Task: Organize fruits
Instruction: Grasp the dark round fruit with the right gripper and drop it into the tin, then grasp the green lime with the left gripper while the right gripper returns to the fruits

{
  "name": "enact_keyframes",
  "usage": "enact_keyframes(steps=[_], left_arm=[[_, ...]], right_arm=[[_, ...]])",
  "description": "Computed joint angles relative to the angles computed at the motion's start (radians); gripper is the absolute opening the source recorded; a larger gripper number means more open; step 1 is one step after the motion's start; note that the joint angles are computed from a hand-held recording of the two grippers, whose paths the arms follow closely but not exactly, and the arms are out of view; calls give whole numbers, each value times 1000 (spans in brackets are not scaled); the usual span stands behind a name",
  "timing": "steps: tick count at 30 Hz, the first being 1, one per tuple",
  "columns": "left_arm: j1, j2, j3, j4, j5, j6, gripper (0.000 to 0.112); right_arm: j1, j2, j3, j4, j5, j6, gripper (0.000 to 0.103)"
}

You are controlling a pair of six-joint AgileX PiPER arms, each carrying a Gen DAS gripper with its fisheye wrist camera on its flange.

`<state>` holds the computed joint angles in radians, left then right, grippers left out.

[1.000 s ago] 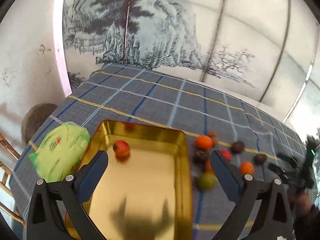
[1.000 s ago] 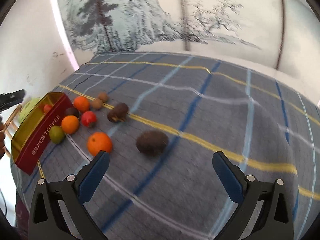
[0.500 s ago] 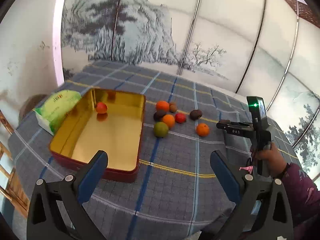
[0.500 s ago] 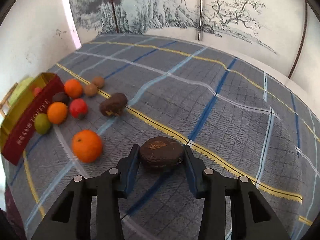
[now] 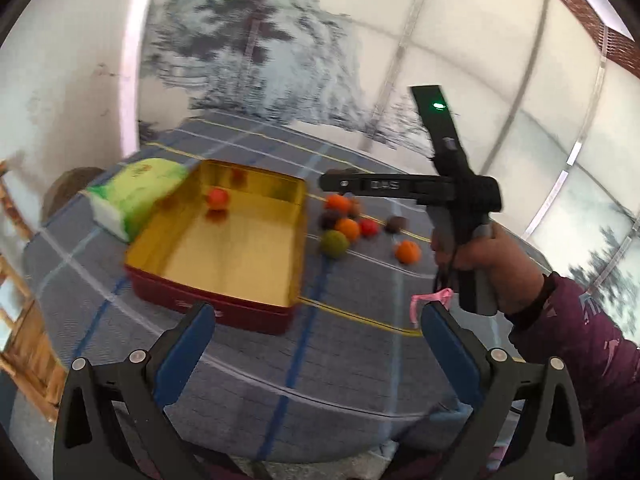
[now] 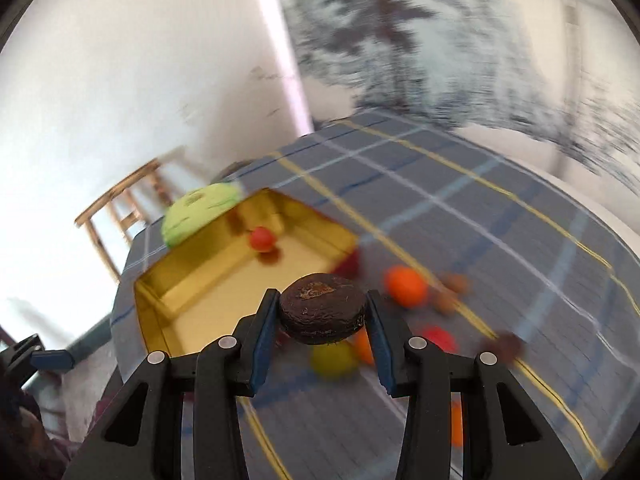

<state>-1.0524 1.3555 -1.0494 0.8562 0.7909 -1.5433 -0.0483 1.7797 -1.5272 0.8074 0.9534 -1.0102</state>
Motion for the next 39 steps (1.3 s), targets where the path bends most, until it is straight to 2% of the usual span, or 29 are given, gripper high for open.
enact_keyframes(steps=[3, 6, 10, 14, 21, 32, 35, 39], left_arm=[[27, -14, 20, -20, -3, -6, 102], [46, 9, -5, -58, 60, 37, 102], [74, -1, 16, -79, 78, 44, 102], [104, 12, 18, -122, 95, 81, 102], [121, 25, 17, -142, 115, 104, 102], [114, 44, -4, -165, 157, 119, 102], [110, 53, -13, -166, 172, 124, 102], [104, 61, -21, -167, 186, 128, 102]], right_arm=[[110, 92, -114, -73, 0, 110, 44], [213, 177, -218, -202, -23, 231, 44], [291, 290, -368, -342, 12, 365, 44], [336, 401, -535, -459, 73, 487, 44], [352, 493, -687, -515, 138, 582, 44], [365, 530, -767, -528, 148, 634, 45], [356, 497, -713, -492, 117, 614, 47], [325, 389, -535, -373, 11, 531, 56]])
